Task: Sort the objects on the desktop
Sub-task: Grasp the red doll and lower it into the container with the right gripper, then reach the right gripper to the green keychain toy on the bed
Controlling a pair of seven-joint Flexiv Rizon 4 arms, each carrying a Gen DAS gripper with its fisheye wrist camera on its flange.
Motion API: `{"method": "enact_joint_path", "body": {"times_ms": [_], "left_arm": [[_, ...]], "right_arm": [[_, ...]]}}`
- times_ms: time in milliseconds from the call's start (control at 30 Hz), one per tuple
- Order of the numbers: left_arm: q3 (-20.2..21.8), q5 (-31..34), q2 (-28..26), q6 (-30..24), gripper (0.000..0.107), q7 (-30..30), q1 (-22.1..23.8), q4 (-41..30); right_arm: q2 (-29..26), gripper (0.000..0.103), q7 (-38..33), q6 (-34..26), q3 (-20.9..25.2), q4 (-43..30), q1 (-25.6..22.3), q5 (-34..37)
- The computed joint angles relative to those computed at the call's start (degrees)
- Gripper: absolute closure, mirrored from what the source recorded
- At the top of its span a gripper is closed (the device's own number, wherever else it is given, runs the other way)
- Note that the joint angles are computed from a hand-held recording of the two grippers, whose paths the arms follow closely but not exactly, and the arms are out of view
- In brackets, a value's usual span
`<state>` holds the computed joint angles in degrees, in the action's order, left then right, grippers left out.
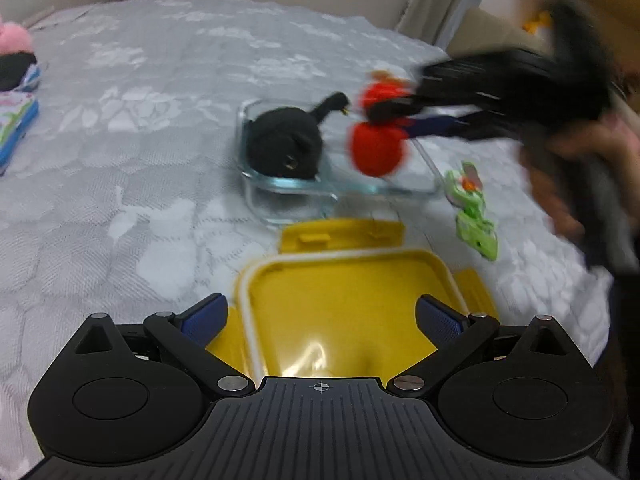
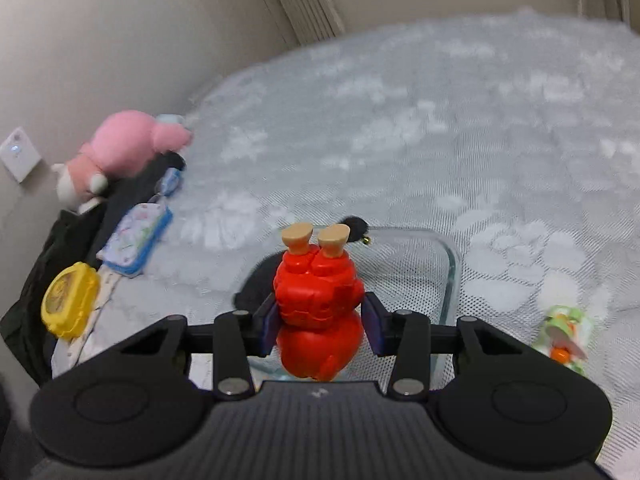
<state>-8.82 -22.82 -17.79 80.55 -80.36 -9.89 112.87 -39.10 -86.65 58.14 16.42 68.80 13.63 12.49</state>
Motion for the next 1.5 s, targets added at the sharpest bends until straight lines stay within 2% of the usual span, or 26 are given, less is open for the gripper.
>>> {"method": "enact_joint_path", "body": {"times_ms": [67,133,300,367,433,500,600,700,833,933,1067,1100,1133,1267,1300,1433,1467,1500], "left_arm": [[2.47,3.38,0.01,-1.79,0.004,-2.81,-2.36,-0.92],[4.16,6.27,-0.15,-3.86,0.004,-5.43,-3.82,-1.99],[4.55,9.85,-0.76,-7.45,0.004,-7.01,-4.29,-3.37],[4.12,9.56,-1.46,-8.49,0.004,-7.52,-3.91,-4.07],[3.48,8.7,-2.25,-9.19,0.004,-8.1,-3.64,-4.79],[3.49,8.95,-3.04,-10.05,0.004,-8.97,-3.99,-6.11],[6.3,13.89,-4.6,-11.92,0.004,-13.42,-6.93,-9.98],[9.05,20.38,-5.76,-14.95,0.004,-17.74,-9.88,-14.34],[11.83,29.23,-6.69,-19.23,0.004,-22.28,-13.2,-19.42],[13.85,36.5,-7.06,-22.84,0.004,-27.13,-15.69,-22.99],[12.61,39.3,-5.81,-23.65,0.004,-29.28,-15.09,-22.95],[12.55,40.02,-5.52,-24.03,0.004,-29.86,-15.05,-22.95],[12.48,40.69,-5.24,-24.38,0.004,-30.38,-14.98,-22.93],[11.24,40.67,-4.84,-23.92,0.004,-31.11,-13.55,-22.11],[10.74,40.02,-4.96,-23.42,0.004,-30.75,-12.99,-21.82],[9.4,37.15,-5.39,-21.33,0.004,-28.76,-11.22,-20.43],[9.08,36.16,-5.43,-20.59,0.004,-28.06,-10.72,-19.88],[8.84,35.13,-5.38,-19.67,0.004,-27.48,-10.22,-19.12]], "right_arm": [[-3.09,0.057,0.97,-2.31,-0.56,-3.69,0.9,-0.77],[-5.02,0.057,4.17,-2.2,-3.06,-4.97,2.95,-3.74],[-4.04,0.052,1.14,-3.25,3.29,-5.08,-3.17,4.73],[-0.08,0.048,-2.34,1.09,3.93,-0.19,-5.51,7.65],[4.48,0.042,-3.97,6.81,2.04,6.5,-6.17,7.67],[8.16,0.042,-3.9,10.99,0.8,12.43,-7.32,7.85],[11.88,0.041,-3.87,13.52,0.91,19.05,-10.33,9.33],[13.28,0.041,-3.04,17.92,-0.62,24.77,-10.11,8.13],[10.62,0.041,-4.74,21.42,3.15,25.87,-13.03,10.18],[7.67,0.04,-1.43,25.27,1.27,25.34,-10.45,7.32],[3.4,0.04,4.75,27.99,-2.12,22.64,-6.75,3.02],[2.55,0.045,6.24,28.97,-3.26,22.25,-5.72,2.05],[2.54,0.055,6.98,29.59,-3.29,22.45,-5.66,1.39],[3.18,0.066,9.21,31.7,-2.41,23.72,-6.35,-1.05],[3.8,0.075,9.62,32.56,-2.73,24.56,-6.15,-1.91],[7.85,0.081,11.06,35.95,-5.81,28.77,-3.56,-6.32],[8.67,0.087,11.1,35.99,-5.15,29.07,-3.92,-7.35],[9.42,0.099,11.07,36.7,-4.77,29.49,-4.02,-8.39]]}}
